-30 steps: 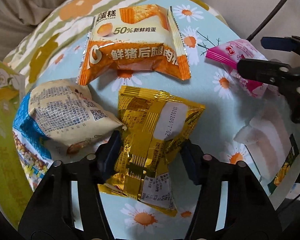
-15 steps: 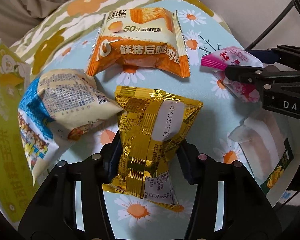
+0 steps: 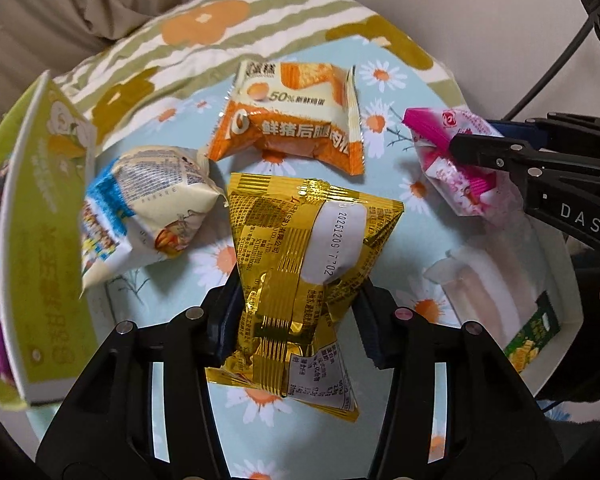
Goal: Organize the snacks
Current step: 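Carry the gold bag into the box with the left tool while the right tool drops the pink-white bag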
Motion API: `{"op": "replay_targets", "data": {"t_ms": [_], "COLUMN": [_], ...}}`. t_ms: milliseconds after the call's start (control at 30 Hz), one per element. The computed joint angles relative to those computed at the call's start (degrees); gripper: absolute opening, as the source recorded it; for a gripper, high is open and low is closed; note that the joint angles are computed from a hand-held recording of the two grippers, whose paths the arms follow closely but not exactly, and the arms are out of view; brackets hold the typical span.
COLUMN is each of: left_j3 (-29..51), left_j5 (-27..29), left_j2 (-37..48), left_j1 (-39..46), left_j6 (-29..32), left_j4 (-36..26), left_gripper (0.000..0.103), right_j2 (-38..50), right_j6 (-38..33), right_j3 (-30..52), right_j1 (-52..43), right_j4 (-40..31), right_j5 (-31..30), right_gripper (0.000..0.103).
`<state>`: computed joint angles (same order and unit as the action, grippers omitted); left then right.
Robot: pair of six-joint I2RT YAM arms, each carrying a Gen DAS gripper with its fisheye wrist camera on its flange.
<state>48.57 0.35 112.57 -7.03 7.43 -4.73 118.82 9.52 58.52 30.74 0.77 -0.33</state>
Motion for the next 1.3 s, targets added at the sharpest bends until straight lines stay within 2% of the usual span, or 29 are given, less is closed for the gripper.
{"op": "replay_targets", "data": {"t_ms": [200, 267, 400, 433, 467, 500, 533, 567, 633, 700, 767, 900, 933, 1000, 1067, 1167, 1300], "left_j3": [-5.0, -6.5, -7.9, -8.2, -8.3, -8.4, -8.5, -8.6, -8.1, -7.8, -7.5, -6.8, -6.6, -6.3, -6.1, -6.1, -7.0], "left_j5": [-0.7, -1.0, -1.0, -1.0, -0.9, -0.8, -0.7, -0.6, -0.5, -0.6, -0.5, 0.0, 0.1, 0.4, 0.6, 1.0, 1.1], "left_j2": [-6.3, -8.0, -9.3, -9.6, -9.7, -9.6, -9.8, -10.0, -9.7, -9.6, -9.2, -8.0, -7.7, -7.0, -6.7, -6.7, -8.5], "left_j1": [0.2, 0.3, 0.5, 0.6, 0.6, 0.7, 0.6, 0.7, 0.9, 0.9, 1.3, 2.1, 2.2, 2.6, 2.8, 3.4, 4.0], "left_j6": [-2.6, -3.3, -3.9, -3.9, -4.0, -3.8, -3.9, -3.8, -3.5, -3.6, -3.3, -2.9, -2.8, -2.6, -2.9, -2.9, -3.4], "left_j4": [1.0, 1.5, 1.9, 2.0, 2.1, 2.2, 2.1, 2.1, 1.8, 1.5, 1.3, 1.5, 1.4, 1.7, 1.7, 1.9, 1.9], "left_gripper": [0.046, 0.046, 0.046, 0.046, 0.046, 0.046, 0.046, 0.046, 0.046, 0.046, 0.046, 0.046, 0.046, 0.046, 0.046, 0.046, 0.046], "right_j2": [-4.5, -5.4, -6.6, -6.7, -6.6, -6.1, -5.1, -4.6, -2.5, 1.1, 3.2, 8.6, 9.8, 11.4, 11.5, 11.0, 8.9], "right_j6": [1.2, 1.0, 0.2, -0.8, -1.8, -3.3, -5.0, -6.0, -7.5, -7.2, -7.7, -8.0, -8.1, -8.3, -8.5, -8.6, -7.8], "right_j3": [-4.4, -5.1, -6.9, -6.7, -6.4, -5.9, -5.1, -4.9, -3.1, 0.4, 1.1, 5.4, 6.2, 7.2, 6.7, 5.9, 4.0], "right_j1": [-0.5, -0.3, -0.9, -0.4, 0.0, 0.5, 0.8, 0.8, 0.3, 0.4, -0.2, -1.7, -2.0, -2.5, -2.0, -1.4, -0.6], "right_j4": [2.8, 3.0, 4.5, 3.9, 3.2, 2.5, 1.6, 1.6, 0.0, -3.2, -2.5, -4.7, -4.7, -4.7, -3.3, -2.1, -0.7], "right_j5": [-3.7, -3.4, -6.8, -5.5, -4.1, -2.6, -1.4, -0.8, -1.8, -0.1, 0.9, -1.3, -1.7, -4.0, -2.9, -2.9, -3.7], "right_gripper": [0.009, 0.009, 0.009, 0.013, 0.031, 0.045, 0.079, 0.092, 0.092, 0.092, 0.092, 0.092, 0.089, 0.070, 0.061, 0.053, 0.047]}}
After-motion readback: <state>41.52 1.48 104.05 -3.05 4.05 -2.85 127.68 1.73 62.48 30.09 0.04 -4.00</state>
